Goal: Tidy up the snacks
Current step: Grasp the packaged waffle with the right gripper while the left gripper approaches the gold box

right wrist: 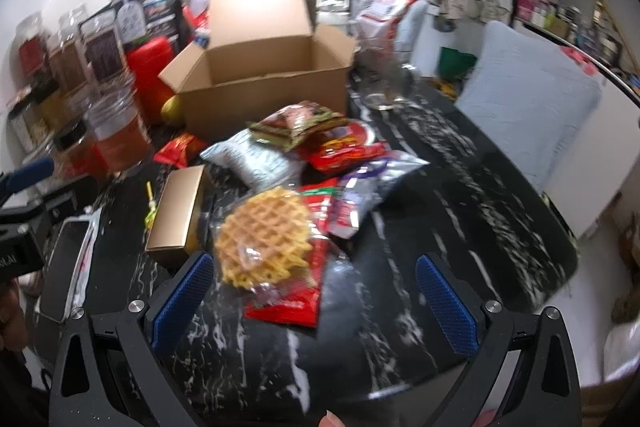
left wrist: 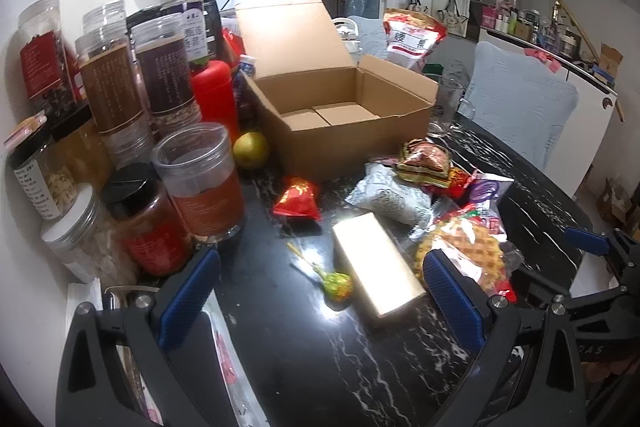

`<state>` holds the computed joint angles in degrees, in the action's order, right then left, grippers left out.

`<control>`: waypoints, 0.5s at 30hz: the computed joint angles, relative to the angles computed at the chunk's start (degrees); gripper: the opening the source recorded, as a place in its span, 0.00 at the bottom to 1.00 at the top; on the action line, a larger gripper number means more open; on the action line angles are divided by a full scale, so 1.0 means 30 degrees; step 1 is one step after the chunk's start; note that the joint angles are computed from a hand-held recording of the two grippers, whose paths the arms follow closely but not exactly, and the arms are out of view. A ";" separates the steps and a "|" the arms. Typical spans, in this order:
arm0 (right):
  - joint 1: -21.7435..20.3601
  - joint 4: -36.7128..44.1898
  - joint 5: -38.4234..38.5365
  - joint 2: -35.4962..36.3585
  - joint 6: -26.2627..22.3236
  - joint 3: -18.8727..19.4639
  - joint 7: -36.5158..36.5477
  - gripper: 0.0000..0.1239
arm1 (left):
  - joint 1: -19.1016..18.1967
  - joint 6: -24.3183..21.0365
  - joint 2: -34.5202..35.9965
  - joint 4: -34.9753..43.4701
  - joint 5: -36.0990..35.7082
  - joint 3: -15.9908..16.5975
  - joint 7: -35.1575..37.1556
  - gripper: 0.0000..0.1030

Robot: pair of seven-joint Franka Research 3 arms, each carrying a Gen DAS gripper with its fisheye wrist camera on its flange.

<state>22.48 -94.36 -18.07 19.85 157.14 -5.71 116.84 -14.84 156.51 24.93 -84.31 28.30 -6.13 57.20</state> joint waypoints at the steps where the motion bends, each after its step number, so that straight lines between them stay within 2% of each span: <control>1: -0.0184 0.0417 0.0277 0.0375 -0.0045 0.0275 -0.0621 0.83 | -0.0026 -0.0076 0.0029 0.0030 0.0053 0.0056 -0.0039 1.00; 7: -0.0124 0.2785 0.1046 0.2307 -0.0859 0.0435 -0.2972 0.83 | 0.0061 -0.1207 0.0344 0.0457 -0.0129 0.0065 -0.0219 1.00; 15: 0.0132 0.5685 0.1701 0.4526 -0.3193 0.0367 -0.5883 0.83 | 0.0141 -0.2028 0.0156 0.0084 -0.0335 0.0055 -0.0712 1.00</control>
<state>22.87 -77.31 -12.97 33.43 147.56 -4.60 99.19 -14.42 150.42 25.40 -84.06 27.30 -5.96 55.06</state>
